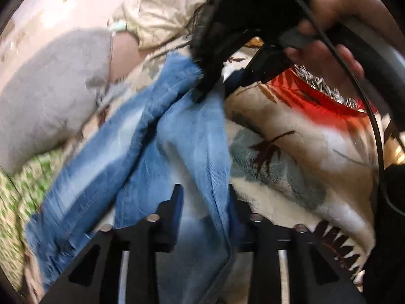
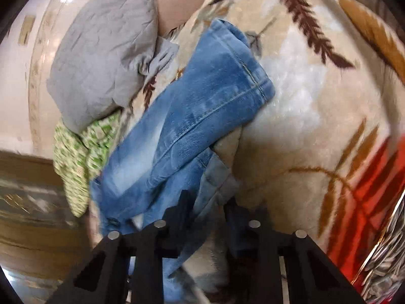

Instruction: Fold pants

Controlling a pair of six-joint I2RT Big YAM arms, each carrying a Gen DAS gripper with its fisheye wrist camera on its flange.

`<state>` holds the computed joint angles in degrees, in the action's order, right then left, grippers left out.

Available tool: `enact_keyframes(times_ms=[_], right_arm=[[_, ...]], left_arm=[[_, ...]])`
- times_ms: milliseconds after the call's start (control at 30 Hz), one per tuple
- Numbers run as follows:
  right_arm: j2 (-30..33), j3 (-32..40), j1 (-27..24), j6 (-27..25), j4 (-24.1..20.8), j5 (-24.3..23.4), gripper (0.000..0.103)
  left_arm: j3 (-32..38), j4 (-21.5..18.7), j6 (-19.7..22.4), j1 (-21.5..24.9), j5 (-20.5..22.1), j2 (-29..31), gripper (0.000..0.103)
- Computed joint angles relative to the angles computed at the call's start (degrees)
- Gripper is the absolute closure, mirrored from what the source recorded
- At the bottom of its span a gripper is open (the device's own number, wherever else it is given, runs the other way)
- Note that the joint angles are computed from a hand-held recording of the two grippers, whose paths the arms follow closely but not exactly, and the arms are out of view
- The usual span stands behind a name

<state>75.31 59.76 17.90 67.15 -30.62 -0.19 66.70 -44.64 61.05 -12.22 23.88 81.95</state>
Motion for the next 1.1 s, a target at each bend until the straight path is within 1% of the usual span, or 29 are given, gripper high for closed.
enact_keyframes(times_ms=[33,67,133,200,233,267,300,333,367,400,433,467,500,533,567,633,667,700,733,767,800,833,867,900,933,967,1000,1067,1100], right_arm=[[0.07,0.48,0.47,-1.36,-0.5,1.02,0.091],[-0.13,0.68,0.88,-1.98,-0.6,1.9,0.092],[-0.58,1.39,1.67,-3.16,-1.67,4.44,0.094],[-1.62,2.12,2.71,-4.43,-3.37,7.1,0.094],[-2.44,2.61,3.73,-5.36,-4.65,9.36,0.094],[-3.3,2.98,4.87,-6.42,-6.17,12.0,0.094],[-4.72,3.38,7.06,-8.09,-8.22,16.82,0.094],[-5.94,3.42,8.94,-8.32,-9.62,20.41,0.094],[-7.58,3.25,11.74,-8.13,-11.34,25.64,0.094],[-8.85,3.08,14.39,-7.29,-13.18,30.33,0.095],[-9.75,2.82,16.48,-5.94,-14.51,33.72,0.095],[-10.98,2.11,19.2,-3.11,-16.41,37.5,0.095],[-11.67,1.63,20.81,-0.88,-17.69,39.42,0.095],[-12.62,0.46,22.75,2.7,-18.96,41.26,0.095],[-13.05,-0.53,23.93,6.16,-20.51,41.69,0.095],[-13.05,-1.82,24.7,9.96,-22.39,40.45,0.095],[-13.53,-3.0,24.52,11.86,-22.33,38.81,0.095],[-14.04,-4.44,23.69,13.82,-21.22,35.83,0.095],[-14.31,-5.13,23.26,14.77,-20.93,34.35,0.094],[-14.47,-5.38,22.95,16.02,-21.18,33.48,0.09],[-14.02,-4.82,22.93,16.7,-22.66,33.27,0.079],[-12.92,-2.89,23.21,17.94,-27.02,34.02,0.059],[-12.31,-1.49,24.02,19.35,-30.6,36.05,0.042],[-12.03,0.25,25.58,21.12,-34.63,40.19,0.014],[-12.08,1.14,26.83,22.97,-37.4,43.35,0.007],[-11.74,2.94,28.44,25.06,-41.31,47.13,0.007],[-11.77,4.24,29.37,24.91,-43.26,49.19,0.007],[-11.5,6.4,30.39,23.46,-45.12,51.63,0.007],[-11.34,7.5,30.82,21.25,-44.76,52.83,0.005]], left_arm=[[0.44,-0.5,-0.46,0.27,0.67,0.29,0.082],[0.76,-0.97,-0.52,0.38,0.99,0.46,0.097],[0.95,-1.68,-0.68,0.65,1.89,0.11,0.098],[0.45,-2.28,0.43,1.09,3.68,-1.43,0.099],[-0.31,-2.42,1.19,1.39,4.65,-2.77,0.099],[-0.53,-2.72,1.98,1.77,5.9,-3.59,0.099],[-0.77,-3.36,3.07,2.33,7.95,-4.72,0.099],[-1.01,-3.61,3.71,2.69,9.33,-5.46,0.099],[-1.11,-4.03,4.3,2.96,10.69,-6.0,0.099],[-1.3,-4.76,5.0,3.19,12.02,-6.52,0.099],[-1.49,-5.07,5.27,2.93,12.27,-6.74,0.099],[-1.85,-5.5,5.86,2.68,12.08,-6.87,0.099],[-2.31,-6.42,6.73,2.22,11.28,-6.87,0.099],[-2.43,-7.35,7.51,1.87,10.54,-6.69,0.099],[-3.11,-8.01,8.51,1.14,8.72,-6.63,0.099],[-4.64,-8.02,9.3,-0.2,4.89,-6.62,0.099],[-5.0,-7.93,8.98,-0.62,3.67,-6.51,0.099],[-5.08,-8.13,8.27,-0.95,2.66,-6.17,0.099],[-4.88,-8.38,7.81,-0.76,2.83,-5.96,0.098],[-4.6,-8.65,7.13,-0.57,3.02,-5.95,0.096],[-3.96,-9.48,6.36,-0.1,3.56,-6.02,0.096],[-3.42,-10.1,5.66,0.37,4.25,-6.19,0.08],[-2.83,-10.59,4.93,1.19,5.25,-6.58,0.036],[-2.49,-10.04,3.3,2.63,6.98,-7.44,0.014],[-2.68,-9.14,1.81,4.44,10.01,-8.35,0.0],[-2.14,-9.19,0.8,6.61,13.3,-8.77,0.0],[-1.06,-10.69,0.77,8.34,15.12,-8.5,0.0],[1.7,-14.19,0.38,12.71,17.54,-7.45,0.0],[2.54,-14.4,-0.36,15.21,18.59,-7.08,0.0]])
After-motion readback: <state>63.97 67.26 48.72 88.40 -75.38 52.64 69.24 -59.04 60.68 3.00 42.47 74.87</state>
